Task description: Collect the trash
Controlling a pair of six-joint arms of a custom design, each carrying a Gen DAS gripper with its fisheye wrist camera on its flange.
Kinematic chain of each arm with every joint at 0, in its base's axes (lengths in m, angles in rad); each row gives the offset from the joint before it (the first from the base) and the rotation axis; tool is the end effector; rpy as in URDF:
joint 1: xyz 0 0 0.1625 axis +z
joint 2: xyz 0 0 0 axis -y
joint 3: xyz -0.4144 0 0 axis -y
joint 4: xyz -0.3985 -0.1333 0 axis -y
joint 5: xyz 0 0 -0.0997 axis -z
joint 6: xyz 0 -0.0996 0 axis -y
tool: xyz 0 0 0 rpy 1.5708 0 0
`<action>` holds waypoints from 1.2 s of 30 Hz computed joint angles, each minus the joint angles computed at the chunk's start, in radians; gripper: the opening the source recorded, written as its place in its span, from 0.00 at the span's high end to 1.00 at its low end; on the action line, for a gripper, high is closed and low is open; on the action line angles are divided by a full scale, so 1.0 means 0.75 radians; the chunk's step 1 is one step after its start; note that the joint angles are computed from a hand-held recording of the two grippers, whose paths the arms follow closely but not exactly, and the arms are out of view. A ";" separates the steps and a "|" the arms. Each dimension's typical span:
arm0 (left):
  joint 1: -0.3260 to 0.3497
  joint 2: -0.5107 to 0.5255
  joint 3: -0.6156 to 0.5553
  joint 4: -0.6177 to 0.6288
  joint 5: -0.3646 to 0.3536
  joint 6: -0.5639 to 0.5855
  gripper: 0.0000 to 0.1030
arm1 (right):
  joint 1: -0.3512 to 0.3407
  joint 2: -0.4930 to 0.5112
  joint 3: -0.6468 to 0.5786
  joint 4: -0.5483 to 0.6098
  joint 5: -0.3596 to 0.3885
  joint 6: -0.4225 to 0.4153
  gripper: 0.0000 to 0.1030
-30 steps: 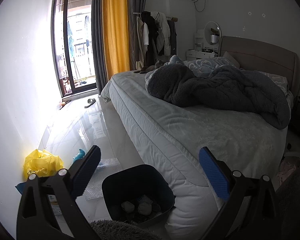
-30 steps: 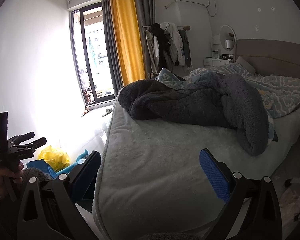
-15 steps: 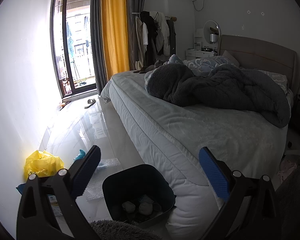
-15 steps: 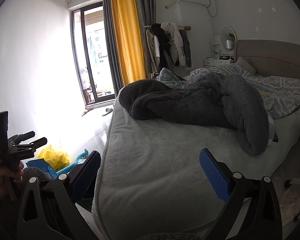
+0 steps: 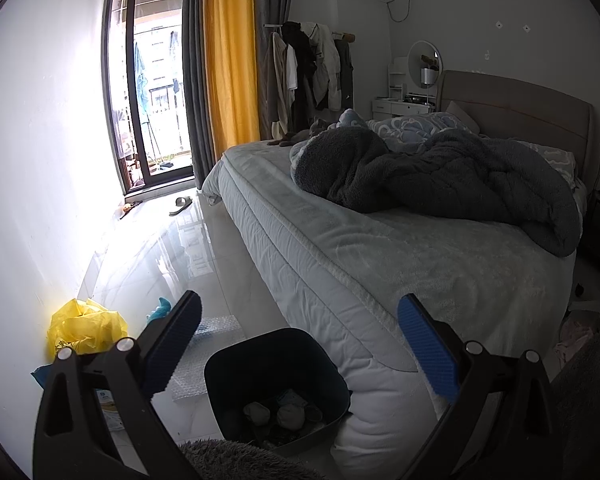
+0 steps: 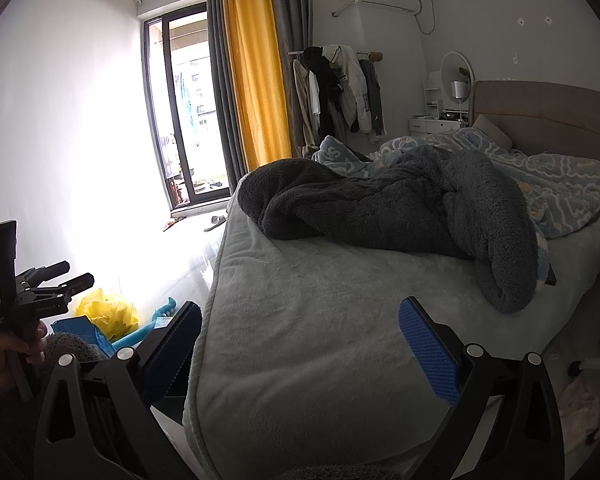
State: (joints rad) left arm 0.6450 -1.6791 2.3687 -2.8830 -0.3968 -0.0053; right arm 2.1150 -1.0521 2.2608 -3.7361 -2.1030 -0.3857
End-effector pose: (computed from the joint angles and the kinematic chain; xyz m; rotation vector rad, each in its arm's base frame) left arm -0.1572 -0.4000 0.3478 0.5165 2.0281 -1.1995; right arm 0.3163 -0.3628 0.1818 0.7721 -2.2948 1.2908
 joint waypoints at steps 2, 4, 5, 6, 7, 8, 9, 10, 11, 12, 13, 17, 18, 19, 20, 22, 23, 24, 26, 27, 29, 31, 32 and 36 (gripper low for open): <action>-0.001 0.003 0.002 -0.001 0.001 -0.005 0.03 | 0.000 0.001 0.000 -0.003 0.001 0.000 0.03; -0.001 0.005 0.003 -0.003 0.004 -0.006 0.03 | 0.000 0.000 0.000 -0.002 0.001 0.000 0.03; -0.002 0.006 0.006 -0.004 0.007 -0.011 0.03 | 0.000 0.000 0.000 -0.001 0.002 0.000 0.03; -0.002 0.006 0.006 -0.004 0.007 -0.011 0.03 | 0.000 0.000 0.000 -0.001 0.002 0.000 0.03; -0.002 0.007 0.007 -0.005 0.006 -0.010 0.03 | -0.001 0.000 0.000 -0.001 0.002 -0.001 0.03; -0.002 0.006 0.006 -0.005 0.006 -0.009 0.03 | -0.001 0.000 0.000 -0.001 0.002 -0.001 0.03; -0.002 0.008 0.006 -0.007 0.006 -0.010 0.03 | -0.001 -0.001 0.000 -0.001 0.002 -0.002 0.03; -0.002 0.007 0.006 -0.005 0.006 -0.010 0.03 | 0.000 0.000 0.000 -0.001 0.002 -0.001 0.03; -0.002 0.005 0.006 -0.003 0.006 -0.010 0.03 | -0.003 -0.001 -0.001 0.002 0.005 -0.002 0.03; -0.002 0.006 0.006 -0.003 0.007 -0.012 0.03 | -0.004 -0.002 -0.001 0.003 0.005 -0.003 0.03; -0.002 0.006 0.006 -0.002 0.008 -0.013 0.03 | -0.004 -0.002 -0.001 0.002 0.007 -0.004 0.03; 0.001 0.006 0.007 -0.004 0.007 -0.015 0.03 | -0.005 -0.002 -0.001 0.003 0.007 -0.005 0.03; 0.001 0.007 0.008 -0.008 0.007 -0.014 0.03 | -0.005 -0.003 -0.001 0.004 0.007 -0.005 0.03; 0.001 0.007 0.008 -0.007 0.007 -0.012 0.03 | -0.005 -0.003 -0.001 0.004 0.007 -0.005 0.03; 0.001 0.006 0.006 -0.005 0.007 -0.012 0.03 | -0.005 -0.003 -0.001 0.004 0.007 -0.005 0.03; 0.001 0.006 0.007 -0.006 0.007 -0.013 0.03 | -0.006 -0.004 -0.001 0.003 0.008 -0.007 0.03; 0.001 0.006 0.006 -0.004 0.008 -0.014 0.03 | -0.006 -0.003 -0.001 0.004 0.008 -0.006 0.03; 0.001 0.007 0.007 -0.006 0.007 -0.013 0.03 | -0.006 -0.004 -0.001 0.005 0.008 -0.007 0.03; 0.001 0.006 0.006 -0.003 0.007 -0.014 0.03 | -0.006 -0.004 -0.001 0.004 0.008 -0.007 0.03; 0.001 0.007 0.007 -0.006 0.007 -0.014 0.03 | -0.006 -0.004 -0.001 0.005 0.008 -0.006 0.03; 0.001 0.007 0.007 -0.005 0.008 -0.015 0.03 | -0.006 -0.005 -0.001 0.006 0.008 -0.007 0.03; 0.001 0.006 0.006 -0.002 0.008 -0.015 0.03 | -0.007 -0.005 -0.001 0.005 0.009 -0.008 0.03; 0.001 0.006 0.006 -0.002 0.008 -0.015 0.03 | -0.007 -0.005 -0.001 0.005 0.009 -0.007 0.03; 0.001 0.007 0.006 -0.002 0.008 -0.016 0.03 | -0.007 -0.006 -0.001 0.006 0.009 -0.009 0.03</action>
State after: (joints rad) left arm 0.6458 -1.6741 2.3730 -2.8848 -0.3910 -0.0171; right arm 2.1094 -1.0564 2.2601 -3.7313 -2.0962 -0.3925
